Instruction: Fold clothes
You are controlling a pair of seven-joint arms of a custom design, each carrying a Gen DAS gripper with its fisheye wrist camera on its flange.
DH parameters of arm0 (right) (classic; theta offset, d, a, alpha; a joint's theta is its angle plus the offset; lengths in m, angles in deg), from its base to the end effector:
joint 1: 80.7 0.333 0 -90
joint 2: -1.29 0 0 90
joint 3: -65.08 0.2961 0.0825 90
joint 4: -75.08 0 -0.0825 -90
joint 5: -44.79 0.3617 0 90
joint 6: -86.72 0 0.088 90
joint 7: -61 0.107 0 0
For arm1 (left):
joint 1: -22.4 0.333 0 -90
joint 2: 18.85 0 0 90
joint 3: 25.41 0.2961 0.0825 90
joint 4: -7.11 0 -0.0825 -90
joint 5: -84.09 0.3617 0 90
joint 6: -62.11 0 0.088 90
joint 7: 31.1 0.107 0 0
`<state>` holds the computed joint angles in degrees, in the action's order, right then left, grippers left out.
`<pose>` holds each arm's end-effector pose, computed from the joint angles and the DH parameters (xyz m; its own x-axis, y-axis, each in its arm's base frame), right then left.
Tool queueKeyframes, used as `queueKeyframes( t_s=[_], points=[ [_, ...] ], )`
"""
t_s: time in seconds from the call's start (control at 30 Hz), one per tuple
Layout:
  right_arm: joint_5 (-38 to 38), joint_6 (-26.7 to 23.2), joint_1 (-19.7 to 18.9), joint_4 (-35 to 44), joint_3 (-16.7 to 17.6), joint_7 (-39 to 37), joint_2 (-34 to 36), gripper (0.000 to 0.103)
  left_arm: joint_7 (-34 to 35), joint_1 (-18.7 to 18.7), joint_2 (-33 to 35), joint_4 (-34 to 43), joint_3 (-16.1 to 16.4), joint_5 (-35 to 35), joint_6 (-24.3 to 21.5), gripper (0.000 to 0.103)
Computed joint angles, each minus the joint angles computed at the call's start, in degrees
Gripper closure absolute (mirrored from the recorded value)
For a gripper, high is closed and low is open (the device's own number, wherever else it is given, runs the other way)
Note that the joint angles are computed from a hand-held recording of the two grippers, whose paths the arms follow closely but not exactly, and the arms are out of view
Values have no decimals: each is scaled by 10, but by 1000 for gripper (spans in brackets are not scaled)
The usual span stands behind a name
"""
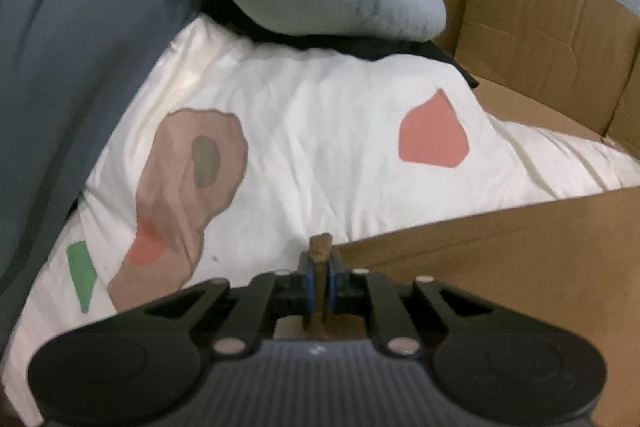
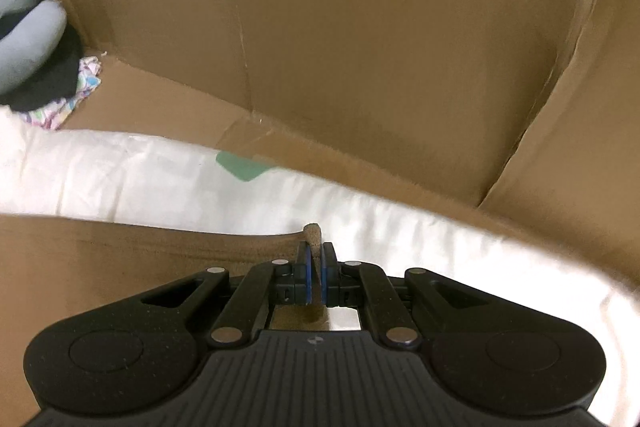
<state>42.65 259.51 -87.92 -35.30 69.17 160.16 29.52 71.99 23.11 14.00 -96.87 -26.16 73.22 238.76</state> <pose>0.6457 -0.0369 0.2997 -0.1661 -0.9812 -0.0985 -0.8095 0.1927 -0.5545 0.6726 0.0161 0.3027 -0.0356 -0.9993 -0.0095 -0.7666 0.0334 -0.6413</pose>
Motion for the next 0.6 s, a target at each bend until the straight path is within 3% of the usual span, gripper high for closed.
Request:
queueKeyframes(
  t_s=[0.07,0.17,0.3,0.4,0.47,0.6],
  points=[
    [35,0,-30,2,31,1,5,98,-3,5,-5,-4,-2,-5,1,78],
    [42,13,-32,-10,31,4,-8,96,-16,-10,-20,-23,17,-2,27,75],
    [6,50,13,-43,-22,33,-44,73,-11,3,-43,-49,-2,-14,67,74],
    [-37,75,38,-68,-52,77,-70,67,-2,29,-58,-68,-44,-31,90,70],
    [-19,85,10,-85,-12,56,-84,67,-3,38,-67,-86,-68,-45,115,70],
    [7,98,-86,-114,111,10,-94,67,-5,69,-75,-118,-129,-49,140,70]
  ],
)
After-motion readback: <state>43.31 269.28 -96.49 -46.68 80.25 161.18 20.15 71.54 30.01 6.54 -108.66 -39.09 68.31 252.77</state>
